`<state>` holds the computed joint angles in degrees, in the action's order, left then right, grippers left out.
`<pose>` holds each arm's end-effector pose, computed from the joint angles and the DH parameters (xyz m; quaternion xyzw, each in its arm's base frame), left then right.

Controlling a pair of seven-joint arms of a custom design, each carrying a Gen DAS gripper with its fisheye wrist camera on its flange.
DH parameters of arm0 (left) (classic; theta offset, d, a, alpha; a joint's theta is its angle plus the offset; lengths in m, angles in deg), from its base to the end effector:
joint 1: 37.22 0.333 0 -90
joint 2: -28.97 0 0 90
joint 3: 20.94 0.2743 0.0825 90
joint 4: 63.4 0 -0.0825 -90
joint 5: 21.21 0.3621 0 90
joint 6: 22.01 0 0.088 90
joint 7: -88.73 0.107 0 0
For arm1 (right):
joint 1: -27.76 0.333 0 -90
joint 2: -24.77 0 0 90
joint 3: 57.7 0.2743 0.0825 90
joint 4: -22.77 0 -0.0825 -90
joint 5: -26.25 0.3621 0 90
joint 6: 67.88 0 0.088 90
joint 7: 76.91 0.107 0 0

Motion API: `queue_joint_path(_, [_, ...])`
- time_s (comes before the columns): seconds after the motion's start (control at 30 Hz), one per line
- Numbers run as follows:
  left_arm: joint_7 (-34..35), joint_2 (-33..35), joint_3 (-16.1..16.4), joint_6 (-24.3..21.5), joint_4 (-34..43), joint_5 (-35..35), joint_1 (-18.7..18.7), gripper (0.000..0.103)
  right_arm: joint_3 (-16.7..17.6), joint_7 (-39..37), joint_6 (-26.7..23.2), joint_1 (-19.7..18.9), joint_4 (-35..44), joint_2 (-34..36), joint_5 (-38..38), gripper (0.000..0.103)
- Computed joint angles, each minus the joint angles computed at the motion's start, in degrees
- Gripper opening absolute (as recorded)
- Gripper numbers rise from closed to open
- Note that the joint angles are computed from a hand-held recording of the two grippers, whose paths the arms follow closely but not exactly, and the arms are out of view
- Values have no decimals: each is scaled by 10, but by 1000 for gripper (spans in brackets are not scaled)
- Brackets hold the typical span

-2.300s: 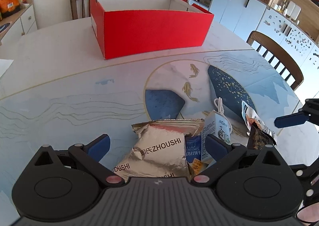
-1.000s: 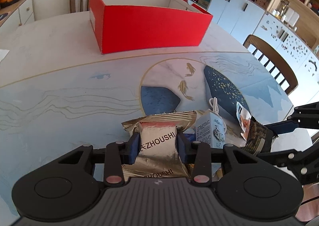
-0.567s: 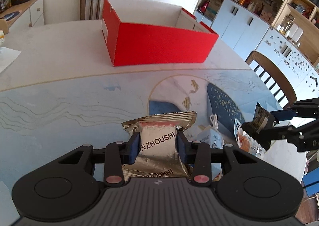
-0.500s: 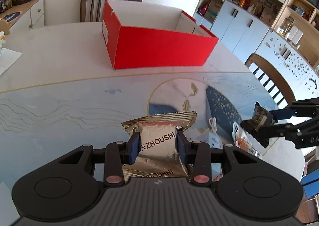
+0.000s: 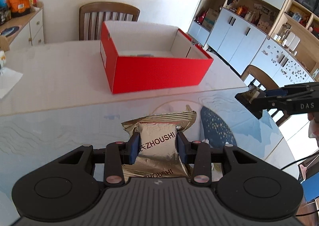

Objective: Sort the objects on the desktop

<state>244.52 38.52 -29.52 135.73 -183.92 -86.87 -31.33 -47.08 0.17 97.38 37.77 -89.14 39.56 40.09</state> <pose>0.5703 0.0121 0.3477 -0.5848 0.7146 -0.3663 0.1145 0.5908 0.2003 0.3987 -0.7709 0.5389 -0.1488 0.3050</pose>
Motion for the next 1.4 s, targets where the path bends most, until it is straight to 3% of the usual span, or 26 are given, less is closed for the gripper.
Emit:
queue_joint_path(0.63, [-90,85,-19,-4,163,114,7,38,12,-13,-79,-23,240,140,-6,54])
queue_joint_path(1.1, [-188,206,-40,-12,328,255,6,38,-24,39,-160,4,455,278,-69,54])
queue_joint_path(1.4, [-259,304,-35,-20,465,370,-18,38,-43,46,-232,24,639,391,-103,54])
